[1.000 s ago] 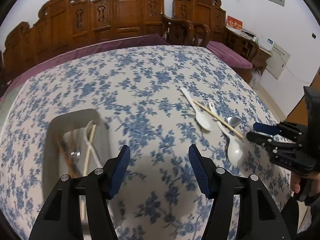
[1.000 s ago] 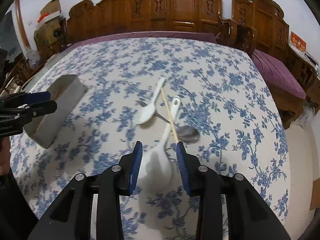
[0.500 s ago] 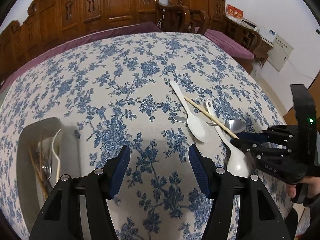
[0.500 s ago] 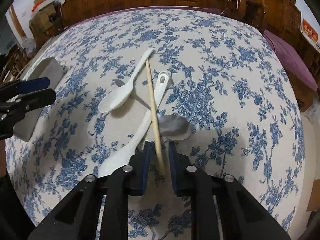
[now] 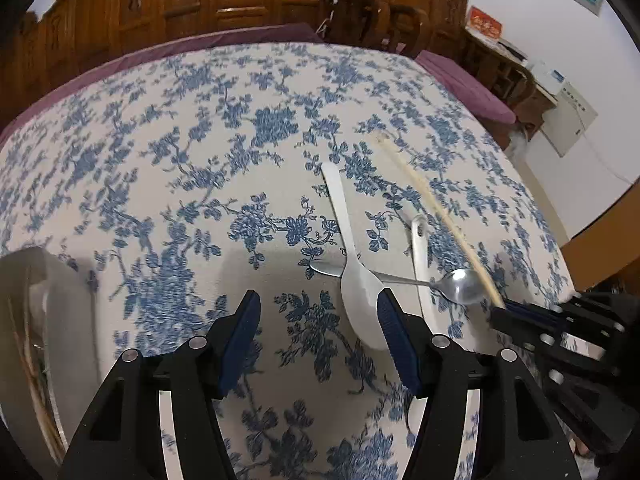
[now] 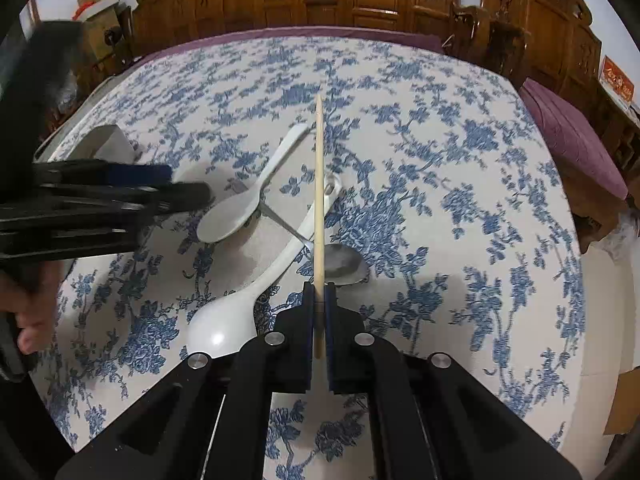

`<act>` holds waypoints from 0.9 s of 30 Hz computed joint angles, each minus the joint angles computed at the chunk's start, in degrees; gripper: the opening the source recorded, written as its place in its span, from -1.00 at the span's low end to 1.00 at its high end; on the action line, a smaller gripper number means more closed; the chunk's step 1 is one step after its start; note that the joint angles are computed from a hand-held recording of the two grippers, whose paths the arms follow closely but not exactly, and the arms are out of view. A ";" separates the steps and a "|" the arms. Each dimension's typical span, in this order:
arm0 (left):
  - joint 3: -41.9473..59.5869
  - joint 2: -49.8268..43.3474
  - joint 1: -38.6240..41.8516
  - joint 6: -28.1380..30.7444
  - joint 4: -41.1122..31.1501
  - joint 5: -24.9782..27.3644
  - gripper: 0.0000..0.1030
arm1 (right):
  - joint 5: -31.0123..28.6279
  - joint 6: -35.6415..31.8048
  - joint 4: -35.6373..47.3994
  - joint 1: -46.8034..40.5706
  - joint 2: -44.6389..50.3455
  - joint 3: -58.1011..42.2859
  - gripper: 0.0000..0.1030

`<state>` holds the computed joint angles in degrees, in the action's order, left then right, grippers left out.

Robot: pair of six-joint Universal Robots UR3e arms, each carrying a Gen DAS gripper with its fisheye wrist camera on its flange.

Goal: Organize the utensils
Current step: 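Grasp another wooden chopstick from the pile with the right tool, then grasp the white plastic fork with the left tool while the right holds the chopstick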

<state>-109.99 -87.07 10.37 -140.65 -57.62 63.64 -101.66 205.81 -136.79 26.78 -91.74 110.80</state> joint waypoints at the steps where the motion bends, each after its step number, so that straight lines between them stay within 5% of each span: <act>1: 0.17 -0.73 -0.61 -0.76 0.62 0.47 0.07 | -0.14 -0.04 0.01 0.16 -0.38 0.11 -0.89; 9: -3.13 -2.85 -5.77 -4.56 8.70 4.45 -0.23 | -0.80 -0.08 -0.04 0.61 -3.19 1.41 -0.88; 14: -5.08 -2.56 -8.20 -4.94 13.00 6.88 -0.76 | -1.30 0.93 0.20 1.43 -4.40 2.46 -0.88; 17: -5.31 -2.12 -8.37 -5.03 13.12 7.44 -0.89 | -1.96 1.90 0.72 2.38 -4.72 2.83 -0.88; 27: -5.17 3.51 -2.79 -1.11 6.78 3.68 -0.98 | -4.07 4.73 2.31 5.64 -3.18 -0.17 -0.88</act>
<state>-115.17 -83.56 7.58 -141.75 -50.84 67.31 -105.74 210.53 -134.48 32.42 -94.92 110.63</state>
